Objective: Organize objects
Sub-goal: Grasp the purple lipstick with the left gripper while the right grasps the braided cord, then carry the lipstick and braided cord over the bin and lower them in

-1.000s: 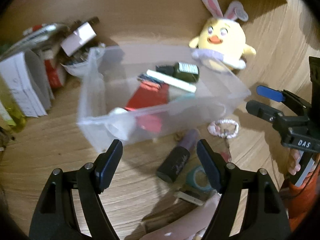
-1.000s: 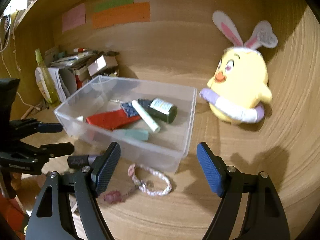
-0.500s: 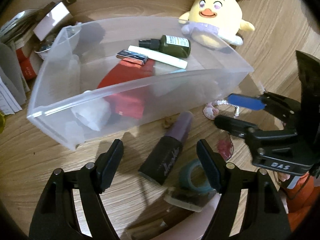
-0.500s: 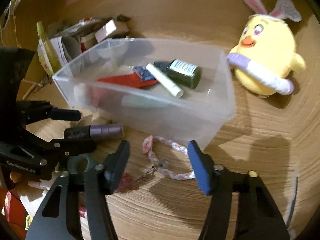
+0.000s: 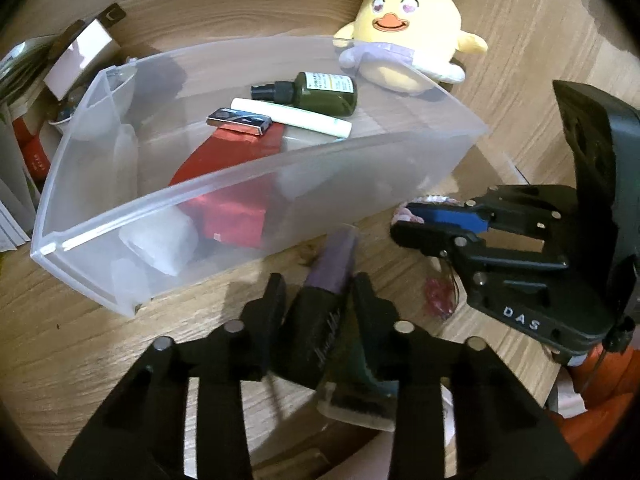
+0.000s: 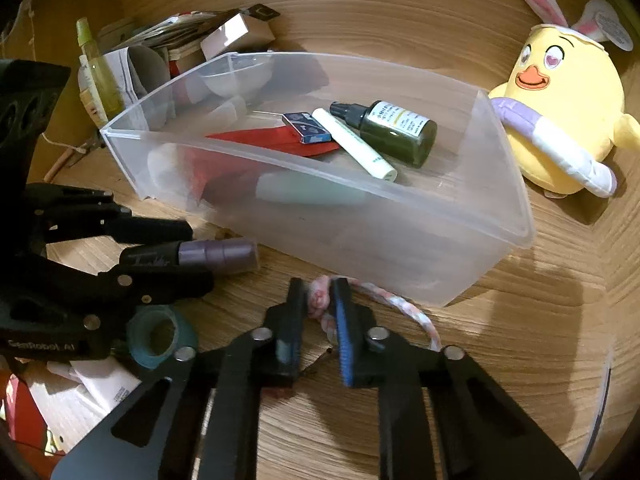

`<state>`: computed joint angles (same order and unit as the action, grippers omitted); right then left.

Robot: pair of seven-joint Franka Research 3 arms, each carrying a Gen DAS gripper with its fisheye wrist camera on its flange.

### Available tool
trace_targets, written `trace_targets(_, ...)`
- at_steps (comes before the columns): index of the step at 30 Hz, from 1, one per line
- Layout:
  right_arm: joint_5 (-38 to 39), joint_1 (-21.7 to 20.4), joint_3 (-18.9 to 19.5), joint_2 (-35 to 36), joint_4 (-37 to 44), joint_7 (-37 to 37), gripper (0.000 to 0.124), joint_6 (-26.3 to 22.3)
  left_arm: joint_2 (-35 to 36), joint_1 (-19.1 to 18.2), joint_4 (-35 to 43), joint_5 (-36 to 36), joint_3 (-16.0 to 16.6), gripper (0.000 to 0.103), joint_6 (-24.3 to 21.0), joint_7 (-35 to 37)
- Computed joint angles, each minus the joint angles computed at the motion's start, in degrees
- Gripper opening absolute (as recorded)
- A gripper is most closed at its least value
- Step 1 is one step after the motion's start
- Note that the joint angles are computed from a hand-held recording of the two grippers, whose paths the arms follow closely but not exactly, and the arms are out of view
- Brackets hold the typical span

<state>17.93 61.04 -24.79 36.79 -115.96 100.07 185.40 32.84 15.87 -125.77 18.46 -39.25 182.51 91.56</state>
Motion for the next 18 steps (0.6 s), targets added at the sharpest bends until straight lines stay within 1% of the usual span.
trace_targets(2,0.16,-0.34,0.50,-0.24,-0.31,-0.10,0.012,0.43,-0.53,-1.15,-0.09,0.24,1.18,0.029,0.30,-0.15)
trace_targets(3,0.46,0.03,0.21,-0.30,-0.63,0.00,0.012,0.76,-0.73,-1.06,-0.33,0.36,1.22,0.028,0.36,-0.12)
trace_targets(5,1.23,0.37,0.11,-0.73,-1.49,-0.08,0.012,1.71,-0.95,0.02,-0.98,0.49,0.40,0.026,0.39,-0.04)
trace_targets(9,4.14,0.16,1.15,-2.57,-3.63,-1.64,0.012,4.45,-1.55,1.32,-2.35,0.64,-0.23,0.026,1.40,-0.75)
trace_targets(14,8.15,2.55,-0.13,-4.73,-5.78,-5.23,0.012,6.91,-3.27,0.84,-4.17,2.19,1.23,0.026,4.02,-3.66)
trace_targets(18,11.68,4.43,-0.85,-6.30,-7.23,-8.13,0.012,9.52,-4.78,2.23,-5.78,4.71,0.80,0.025,5.96,-6.59)
